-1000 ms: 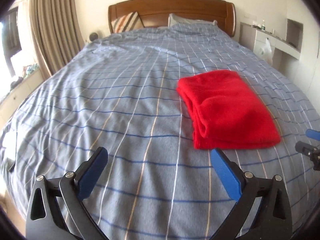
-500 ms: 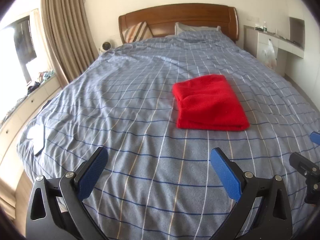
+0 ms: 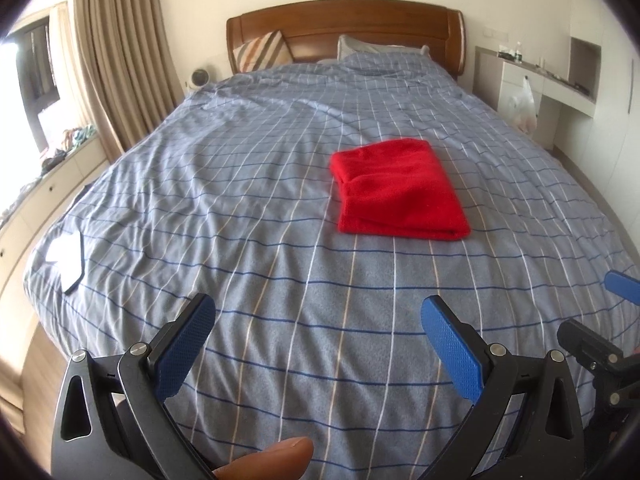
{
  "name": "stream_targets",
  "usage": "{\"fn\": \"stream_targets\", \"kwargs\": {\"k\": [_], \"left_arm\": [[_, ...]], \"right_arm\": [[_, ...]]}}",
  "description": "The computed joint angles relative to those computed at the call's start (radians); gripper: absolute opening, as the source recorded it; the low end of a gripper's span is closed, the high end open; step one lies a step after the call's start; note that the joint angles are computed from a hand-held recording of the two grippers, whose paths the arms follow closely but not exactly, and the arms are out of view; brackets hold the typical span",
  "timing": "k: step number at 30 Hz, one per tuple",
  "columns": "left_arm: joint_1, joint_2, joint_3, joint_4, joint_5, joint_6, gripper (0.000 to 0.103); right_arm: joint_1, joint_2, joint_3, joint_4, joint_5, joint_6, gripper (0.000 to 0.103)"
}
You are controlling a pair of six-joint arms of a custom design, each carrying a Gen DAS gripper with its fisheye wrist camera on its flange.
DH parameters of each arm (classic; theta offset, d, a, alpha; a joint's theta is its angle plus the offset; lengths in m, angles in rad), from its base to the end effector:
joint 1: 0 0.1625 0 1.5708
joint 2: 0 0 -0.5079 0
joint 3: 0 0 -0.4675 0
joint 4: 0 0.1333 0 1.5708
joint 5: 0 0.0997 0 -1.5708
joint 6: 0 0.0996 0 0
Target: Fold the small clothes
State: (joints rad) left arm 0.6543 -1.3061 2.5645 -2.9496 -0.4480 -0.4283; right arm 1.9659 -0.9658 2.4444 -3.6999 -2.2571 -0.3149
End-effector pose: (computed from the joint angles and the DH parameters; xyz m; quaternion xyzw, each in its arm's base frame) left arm -0.1663 -0.4087 0.1770 0.1731 0.8277 -0.3708 0.3840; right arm 0.2410 -0.3956 0.1138 0.2094 -0.8741 0.3135 0.3065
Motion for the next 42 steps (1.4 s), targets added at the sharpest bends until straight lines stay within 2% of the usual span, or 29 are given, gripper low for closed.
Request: {"fn": "stream_targets", "kwargs": {"k": [3,12,16,19,22,26,30,37,42], "left_arm": [[-0.02,-0.036,0.008,0.087,0.003,-0.054,0.103],[-0.061,-0.086,0.023,0.091,-0.011,-0.041,0.103],[-0.065,-0.082,0.033,0.06,0.003,-0.027,0.103],[-0.055,-0.075,0.026,0.097,-0.008,-0.051,0.103],[-0.048,-0.075,0.012,0.147,-0.03,-0.082,0.103],[-0.061,-0.073,0.001,0.223,-0.009,-0.124,0.103],[-0.064,-0.085,-0.014,0.296,-0.02,-0.169,0.103],[-0.074,-0.11,-0.024,0.307,-0.054,-0.182,0.103],[-0.082,-0.104,-0.026,0.31,-0.044,-0.179,0.103]], "right_arm": [[0.018,-0.014,0.011,0.027,-0.01,0.005,0.102],[0.083,-0.012,-0.011,0.028,-0.081,-0.017,0.102],[0.1,-0.014,-0.031,0.069,-0.133,0.026,0.102],[0.089,-0.035,-0.027,0.102,-0.109,0.082,0.102],[0.094,-0.016,-0.03,0.069,-0.155,0.06,0.102],[0.094,-0.02,-0.027,0.058,-0.175,0.063,0.102],[0.105,-0.014,-0.032,0.048,-0.216,0.05,0.102],[0.124,-0.016,-0.03,0.011,-0.237,0.017,0.102],[0.132,-0.029,-0.032,0.033,-0.238,0.024,0.102]]}}
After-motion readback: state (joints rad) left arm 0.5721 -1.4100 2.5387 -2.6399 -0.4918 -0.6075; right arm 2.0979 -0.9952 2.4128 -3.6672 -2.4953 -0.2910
